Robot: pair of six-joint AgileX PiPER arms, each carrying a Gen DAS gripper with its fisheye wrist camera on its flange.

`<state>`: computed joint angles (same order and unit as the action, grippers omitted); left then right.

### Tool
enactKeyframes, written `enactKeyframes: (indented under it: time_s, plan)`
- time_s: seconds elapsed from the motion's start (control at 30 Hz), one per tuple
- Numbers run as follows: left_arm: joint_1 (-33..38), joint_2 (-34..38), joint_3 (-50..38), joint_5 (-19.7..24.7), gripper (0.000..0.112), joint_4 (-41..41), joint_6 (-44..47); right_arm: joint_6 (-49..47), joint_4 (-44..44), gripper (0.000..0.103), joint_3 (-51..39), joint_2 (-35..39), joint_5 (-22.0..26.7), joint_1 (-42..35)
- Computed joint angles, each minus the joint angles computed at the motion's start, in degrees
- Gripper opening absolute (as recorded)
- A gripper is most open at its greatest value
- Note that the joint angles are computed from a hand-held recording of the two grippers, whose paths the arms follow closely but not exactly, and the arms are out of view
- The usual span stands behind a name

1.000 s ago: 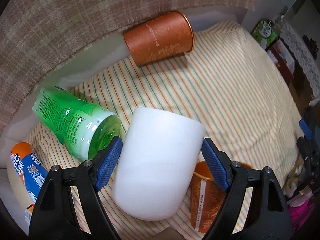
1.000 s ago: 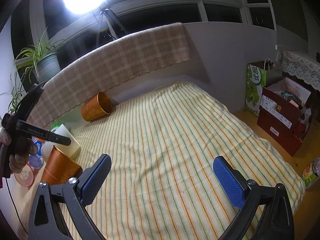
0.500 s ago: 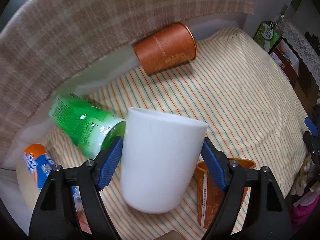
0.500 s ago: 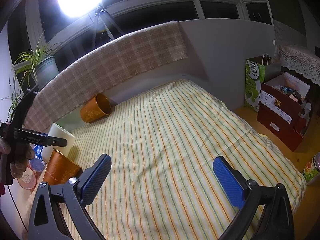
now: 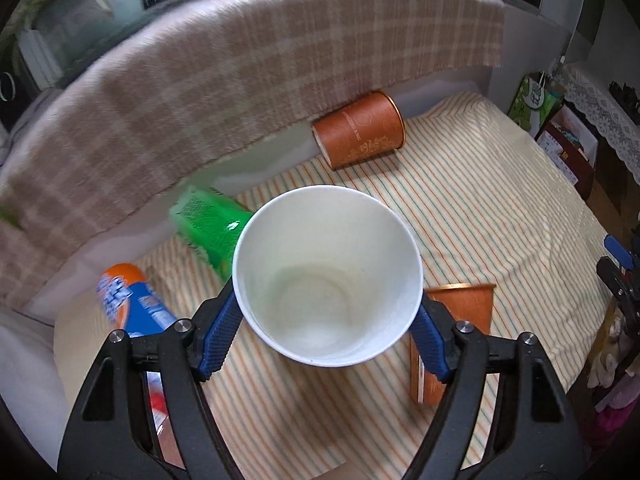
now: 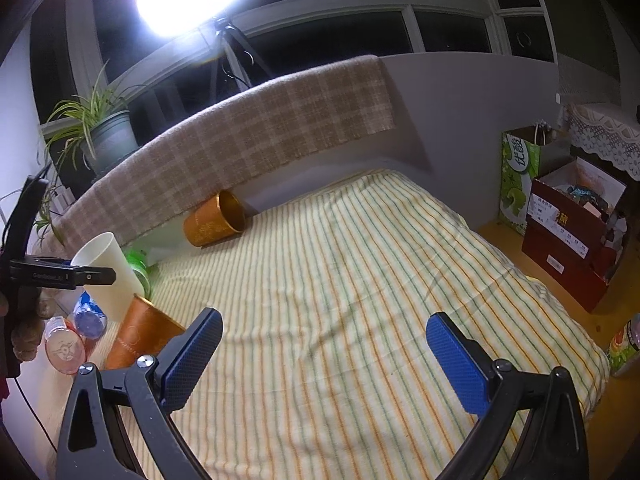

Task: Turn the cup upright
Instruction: 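Close the left gripper on the white cup and lift it, rotating upright, then lower the upright white cup onto the bedspread and open the left gripper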

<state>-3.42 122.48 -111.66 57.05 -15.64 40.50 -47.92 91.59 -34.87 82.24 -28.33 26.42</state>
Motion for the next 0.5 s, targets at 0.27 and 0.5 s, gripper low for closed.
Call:
enactKeyframes:
  time_s: [0.27, 0.5]
  plan:
    - [6.32, -13.38, 16.57, -4.29, 0.078, -6.35, 7.67, -3.13, 3.34, 0.103, -0.76, -1.95, -3.16, 4.41]
    - [12.71, -23.61, 29.92, -2.52, 0.078, -9.73, 14.75, -3.06, 4.02, 0.103, -1.09, -2.8, -5.25, 8.55]
